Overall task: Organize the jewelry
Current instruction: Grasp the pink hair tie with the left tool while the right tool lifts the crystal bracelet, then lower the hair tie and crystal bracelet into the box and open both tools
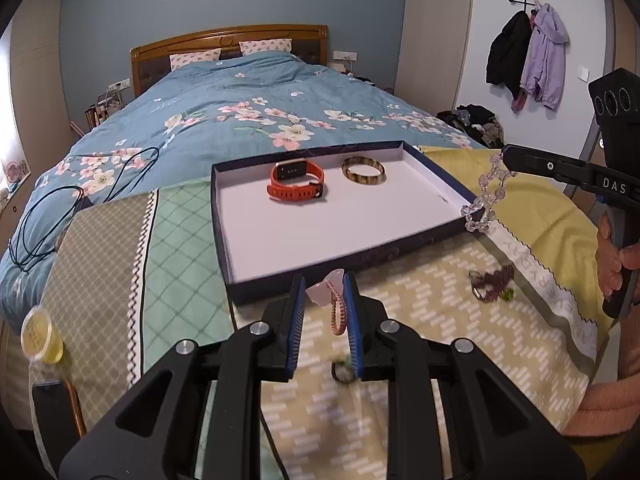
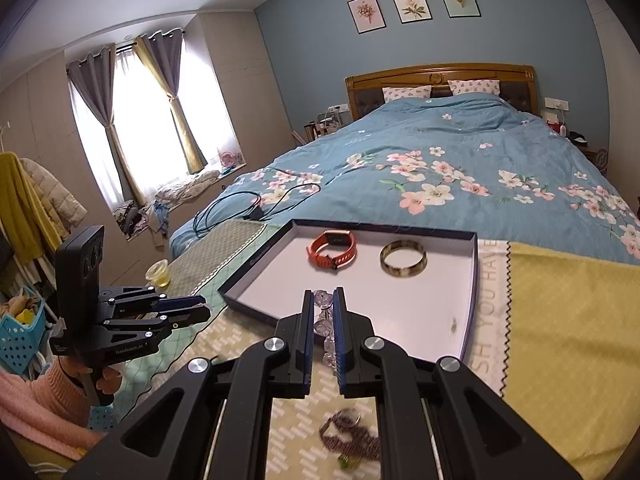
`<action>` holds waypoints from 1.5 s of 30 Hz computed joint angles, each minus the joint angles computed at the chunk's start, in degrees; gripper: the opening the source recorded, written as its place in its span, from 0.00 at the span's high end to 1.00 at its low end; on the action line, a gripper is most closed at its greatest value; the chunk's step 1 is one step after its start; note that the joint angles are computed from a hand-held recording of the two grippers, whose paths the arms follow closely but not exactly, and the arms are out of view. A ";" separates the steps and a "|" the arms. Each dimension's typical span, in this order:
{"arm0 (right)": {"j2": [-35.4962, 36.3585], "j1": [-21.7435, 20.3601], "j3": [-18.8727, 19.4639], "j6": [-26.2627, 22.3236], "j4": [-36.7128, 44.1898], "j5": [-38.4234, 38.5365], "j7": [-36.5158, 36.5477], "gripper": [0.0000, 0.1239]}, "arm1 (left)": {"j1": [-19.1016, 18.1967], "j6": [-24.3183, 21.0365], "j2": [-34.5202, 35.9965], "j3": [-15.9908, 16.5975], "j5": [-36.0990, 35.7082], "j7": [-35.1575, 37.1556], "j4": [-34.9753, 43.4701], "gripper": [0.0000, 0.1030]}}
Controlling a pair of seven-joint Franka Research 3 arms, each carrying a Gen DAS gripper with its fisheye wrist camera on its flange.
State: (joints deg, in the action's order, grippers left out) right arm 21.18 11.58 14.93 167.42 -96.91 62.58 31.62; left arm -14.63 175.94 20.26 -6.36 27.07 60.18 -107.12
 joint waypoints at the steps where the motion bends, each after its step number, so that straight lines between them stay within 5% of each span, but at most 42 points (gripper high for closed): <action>1: 0.43 0.18 -0.27 -0.14 0.64 -0.59 0.62 0.94 | 0.55 -0.45 0.70 -0.64 -0.56 0.70 1.10 0.81; 26: 18.40 3.83 -6.93 -3.98 23.14 -33.64 35.43 0.94 | 1.83 -11.73 15.76 -3.15 -8.43 10.83 24.47 0.81; 39: 25.90 2.54 -3.46 -10.50 34.74 -35.50 37.94 0.94 | 0.82 -18.65 23.57 -2.62 -10.51 13.40 36.84 0.81; 45: 29.58 3.13 -5.41 -15.83 40.14 -36.32 42.42 0.94 | 0.06 -21.83 26.96 -2.32 -11.32 14.13 42.18 0.81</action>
State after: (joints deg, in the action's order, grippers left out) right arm 50.76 14.71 9.52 151.59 -56.77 26.26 74.04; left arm -14.58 154.10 47.22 -8.68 15.74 74.31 -64.94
